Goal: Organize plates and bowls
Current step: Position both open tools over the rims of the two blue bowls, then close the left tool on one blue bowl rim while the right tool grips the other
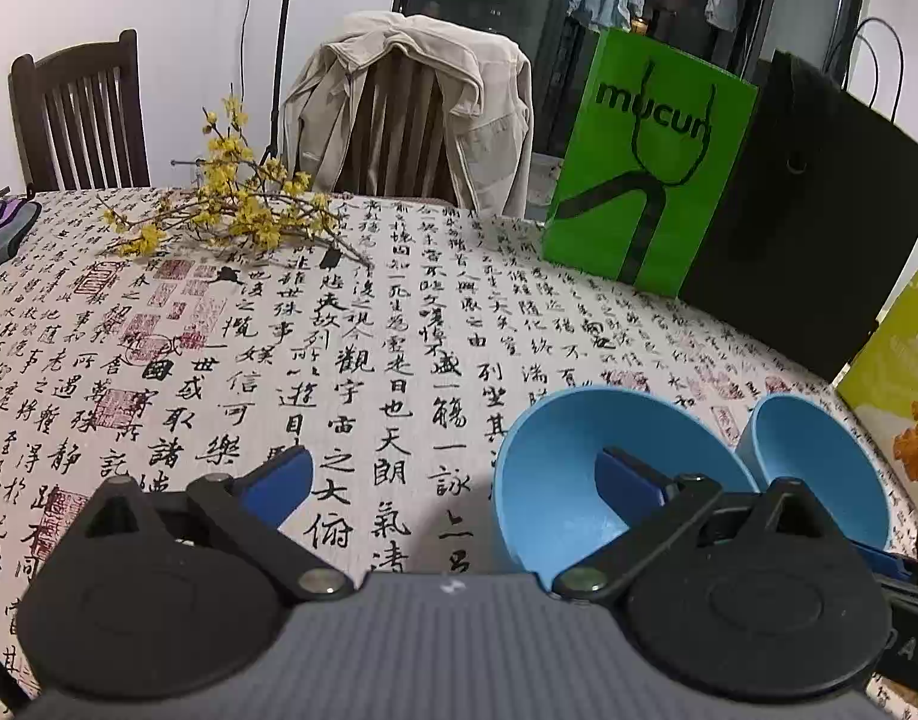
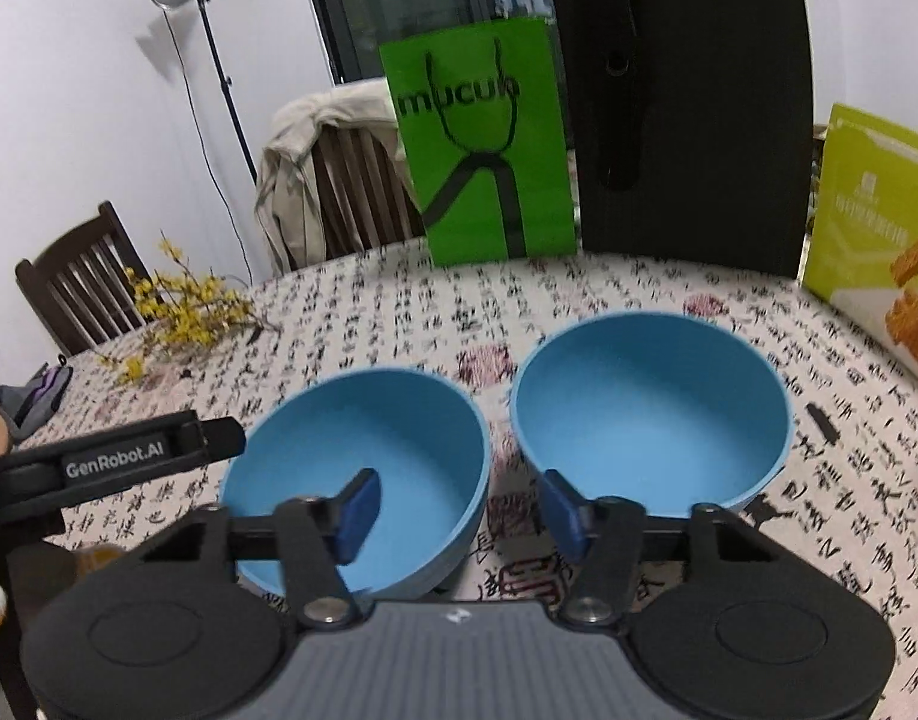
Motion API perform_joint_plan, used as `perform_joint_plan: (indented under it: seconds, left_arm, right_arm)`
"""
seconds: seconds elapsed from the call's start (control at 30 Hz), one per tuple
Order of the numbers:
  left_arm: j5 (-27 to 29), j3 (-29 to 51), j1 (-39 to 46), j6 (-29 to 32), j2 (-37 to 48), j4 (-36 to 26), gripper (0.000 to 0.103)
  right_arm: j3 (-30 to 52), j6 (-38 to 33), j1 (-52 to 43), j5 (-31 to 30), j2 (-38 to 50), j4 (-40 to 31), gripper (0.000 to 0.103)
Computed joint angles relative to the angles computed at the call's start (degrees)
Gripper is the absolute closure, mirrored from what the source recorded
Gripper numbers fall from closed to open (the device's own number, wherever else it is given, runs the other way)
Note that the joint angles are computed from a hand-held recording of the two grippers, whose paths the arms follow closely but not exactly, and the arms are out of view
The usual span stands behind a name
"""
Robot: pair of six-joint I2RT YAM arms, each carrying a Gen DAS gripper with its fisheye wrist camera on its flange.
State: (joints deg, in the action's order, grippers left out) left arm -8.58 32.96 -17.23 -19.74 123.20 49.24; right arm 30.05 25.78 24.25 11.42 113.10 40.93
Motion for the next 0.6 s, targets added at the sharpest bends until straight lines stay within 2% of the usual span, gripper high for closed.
perform_joint_plan:
  seconds: [0.03, 0.2, 0.5, 0.57, 0.6]
  left_arm:
    - [-0.1, 0.4, -0.1, 0.1, 0.4, -0.3, 0.001]
    - [-0.1, 2.4, -0.7, 0.4, 2.5, -1.7, 0.012]
    - [-2.0, 6.1, -2.2, 1.0, 6.1, -3.3, 0.025]
    - [-2.0, 7.1, -2.2, 1.0, 6.6, -4.0, 0.029]
    - [-1.9, 7.6, -2.3, 1.0, 6.9, -4.3, 0.034]
  right_arm:
    - [0.7, 0.4, 0.1, -0.4, 0.4, -0.9, 0.058]
    - [4.5, 1.1, 1.7, 1.0, 2.5, -5.0, 0.063]
    - [12.1, 2.5, 1.7, 3.0, 7.5, -12.0, 0.067]
    - [13.4, 2.9, 1.2, 2.5, 8.7, -12.7, 0.069]
    - [14.1, 3.2, 1.0, 2.4, 9.3, -13.3, 0.072]
